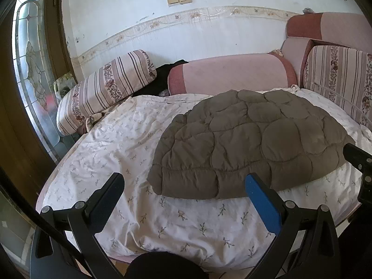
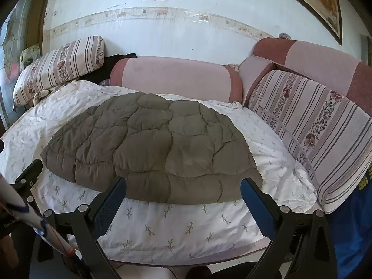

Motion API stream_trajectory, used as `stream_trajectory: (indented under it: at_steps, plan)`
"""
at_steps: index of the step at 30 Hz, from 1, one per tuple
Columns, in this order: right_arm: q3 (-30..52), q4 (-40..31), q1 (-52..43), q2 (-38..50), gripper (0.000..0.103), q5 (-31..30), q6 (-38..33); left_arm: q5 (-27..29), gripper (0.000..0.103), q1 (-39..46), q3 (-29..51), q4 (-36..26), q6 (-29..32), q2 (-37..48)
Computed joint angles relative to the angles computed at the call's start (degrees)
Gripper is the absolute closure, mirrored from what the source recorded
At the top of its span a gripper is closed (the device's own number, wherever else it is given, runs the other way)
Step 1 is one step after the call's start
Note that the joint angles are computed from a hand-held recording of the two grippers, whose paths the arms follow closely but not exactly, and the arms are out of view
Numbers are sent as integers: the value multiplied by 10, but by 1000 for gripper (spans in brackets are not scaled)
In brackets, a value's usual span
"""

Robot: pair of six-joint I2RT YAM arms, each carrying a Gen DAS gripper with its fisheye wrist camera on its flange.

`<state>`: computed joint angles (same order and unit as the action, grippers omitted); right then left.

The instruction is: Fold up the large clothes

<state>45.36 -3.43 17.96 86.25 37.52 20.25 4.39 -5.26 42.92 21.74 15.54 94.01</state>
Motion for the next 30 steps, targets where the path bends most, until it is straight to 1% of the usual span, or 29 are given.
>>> stream_trajectory:
  at_steps: [30]
  plan:
    - [8,-5,0,27,3,-13,3,3,0,-5,-1,2,-1,11]
